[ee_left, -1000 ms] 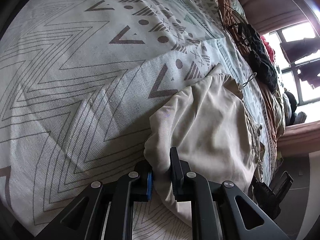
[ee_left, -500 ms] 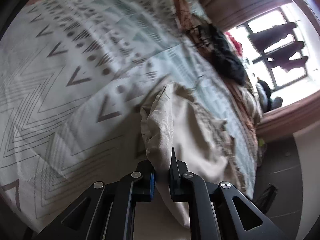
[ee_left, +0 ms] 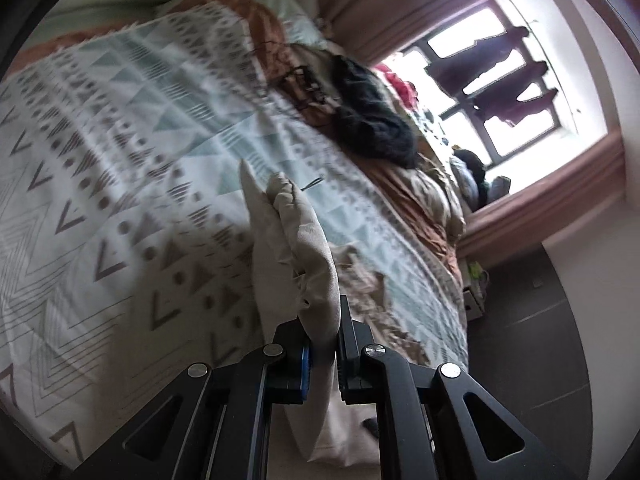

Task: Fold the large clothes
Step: 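Lift the jacket side with the left tool and fold it toward the right tool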

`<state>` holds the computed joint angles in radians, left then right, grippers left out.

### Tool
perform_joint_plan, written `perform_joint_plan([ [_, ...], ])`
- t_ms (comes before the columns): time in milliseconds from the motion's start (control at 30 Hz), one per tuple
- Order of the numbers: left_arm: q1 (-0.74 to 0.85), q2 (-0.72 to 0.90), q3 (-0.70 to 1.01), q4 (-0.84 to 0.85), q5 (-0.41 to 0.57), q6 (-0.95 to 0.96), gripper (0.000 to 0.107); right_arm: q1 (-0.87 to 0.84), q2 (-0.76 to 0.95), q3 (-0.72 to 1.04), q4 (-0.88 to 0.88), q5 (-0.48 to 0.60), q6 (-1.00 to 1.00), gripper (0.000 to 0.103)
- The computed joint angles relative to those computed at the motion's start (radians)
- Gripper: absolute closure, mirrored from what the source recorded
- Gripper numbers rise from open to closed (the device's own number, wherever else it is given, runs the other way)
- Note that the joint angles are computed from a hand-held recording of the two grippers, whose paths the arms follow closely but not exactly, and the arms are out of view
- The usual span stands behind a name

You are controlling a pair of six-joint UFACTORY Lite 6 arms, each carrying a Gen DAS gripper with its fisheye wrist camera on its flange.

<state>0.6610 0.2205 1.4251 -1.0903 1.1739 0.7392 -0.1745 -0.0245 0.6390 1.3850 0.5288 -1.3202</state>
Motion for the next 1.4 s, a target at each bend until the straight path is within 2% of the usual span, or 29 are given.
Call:
perform_joint_plan([
  [133,-0.050,-0.037,0.037,-0.012,0.011,-0.052,0.097,0.023,-0.024,-0.093,0.065,0.028,-0.071,0.080],
  [300,-0.156,-0.072,0.105,-0.009,0.008,-0.142,0.097,0.031,-0.035,-0.181,0.225,-0.028,-0.169,0.086],
  [400,-0.243,-0.060,0.168,0.004,-0.006,-0.204,0.097,0.000,-0.011,-0.204,0.259,0.007,-0.194,0.088],
  [567,-0.369,-0.048,0.229,0.016,-0.056,-0.281,0.097,-0.087,0.006,-0.184,0.121,0.118,-0.110,0.088],
  [733,-0.477,0.008,0.322,0.026,-0.081,-0.354,0.098,-0.293,-0.142,-0.207,0.001,0.240,-0.066,0.088],
  [867,-0.572,0.051,0.372,0.048,-0.117,-0.404,0.098,-0.484,-0.175,-0.189,-0.059,0.321,-0.072,0.088],
  [1133,-0.773,0.159,0.476,0.098,-0.185,-0.496,0.098,-0.782,-0.014,-0.030,-0.106,0.447,-0.089,0.088],
  [1400,-0.978,0.321,0.594,0.143,-0.242,-0.580,0.098,-0.918,0.224,0.164,-0.112,0.459,-0.031,0.088],
])
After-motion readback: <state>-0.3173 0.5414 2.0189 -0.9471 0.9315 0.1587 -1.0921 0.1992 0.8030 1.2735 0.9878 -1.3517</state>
